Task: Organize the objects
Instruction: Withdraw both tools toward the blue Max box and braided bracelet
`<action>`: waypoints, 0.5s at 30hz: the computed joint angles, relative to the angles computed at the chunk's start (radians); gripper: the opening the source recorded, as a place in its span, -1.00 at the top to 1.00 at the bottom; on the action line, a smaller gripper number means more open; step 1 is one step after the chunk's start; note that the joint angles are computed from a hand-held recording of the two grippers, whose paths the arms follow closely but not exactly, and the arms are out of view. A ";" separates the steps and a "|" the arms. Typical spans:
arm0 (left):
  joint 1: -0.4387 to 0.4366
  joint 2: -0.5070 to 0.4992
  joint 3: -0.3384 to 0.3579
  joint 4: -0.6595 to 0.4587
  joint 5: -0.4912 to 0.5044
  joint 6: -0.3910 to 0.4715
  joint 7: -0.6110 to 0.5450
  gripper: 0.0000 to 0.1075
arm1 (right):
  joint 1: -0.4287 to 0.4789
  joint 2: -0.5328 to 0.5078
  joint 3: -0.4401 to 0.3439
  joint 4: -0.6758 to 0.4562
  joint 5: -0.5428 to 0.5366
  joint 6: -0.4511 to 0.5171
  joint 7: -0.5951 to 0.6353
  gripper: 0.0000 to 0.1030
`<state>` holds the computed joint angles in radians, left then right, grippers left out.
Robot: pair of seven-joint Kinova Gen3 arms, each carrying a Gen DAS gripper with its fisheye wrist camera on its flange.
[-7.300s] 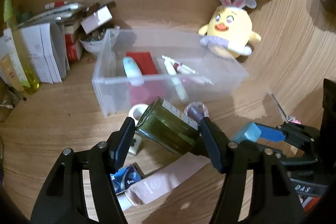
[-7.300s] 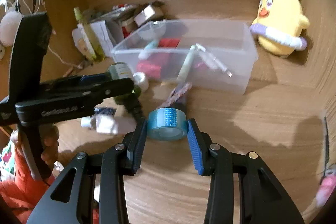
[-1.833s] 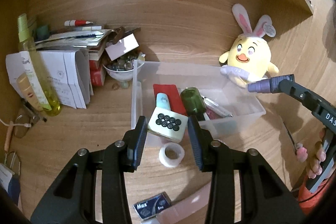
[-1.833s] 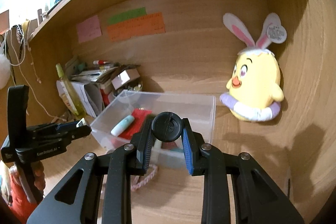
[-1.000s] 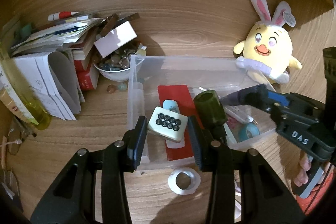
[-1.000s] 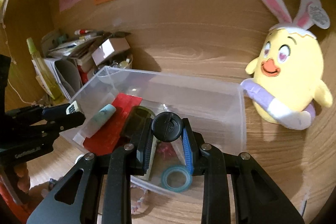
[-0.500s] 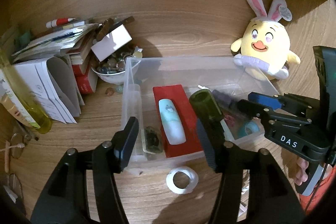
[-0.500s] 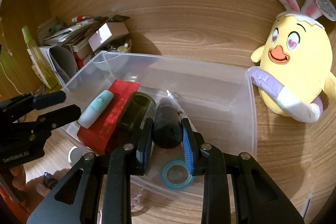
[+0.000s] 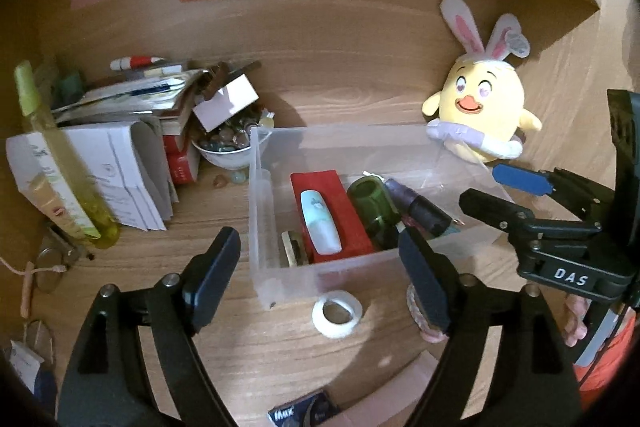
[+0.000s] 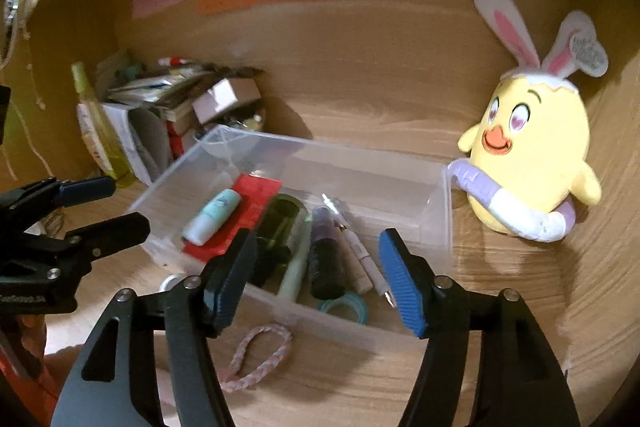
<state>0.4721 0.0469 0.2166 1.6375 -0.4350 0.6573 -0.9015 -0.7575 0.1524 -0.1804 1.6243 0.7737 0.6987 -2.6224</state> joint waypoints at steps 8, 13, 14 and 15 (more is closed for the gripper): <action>-0.004 -0.053 0.030 0.077 -0.050 0.015 0.058 -0.75 | -0.038 -0.045 -0.046 0.053 0.080 0.016 -0.093 -0.28; -0.020 -0.056 0.035 0.115 -0.003 0.045 0.034 -0.75 | -0.046 -0.045 -0.067 0.078 0.072 0.027 -0.107 -0.28; -0.021 -0.055 0.036 0.121 0.001 0.048 0.034 -0.75 | -0.045 -0.042 -0.069 0.082 0.059 0.027 -0.103 -0.28; -0.024 -0.054 0.034 0.129 0.017 0.055 0.026 -0.75 | -0.046 -0.039 -0.070 0.085 0.054 0.027 -0.105 -0.28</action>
<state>0.4479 -0.0067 0.2502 1.7667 -0.4180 0.7120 -0.8757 -0.8035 0.1130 -0.2501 1.7097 0.8274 0.7258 -2.7275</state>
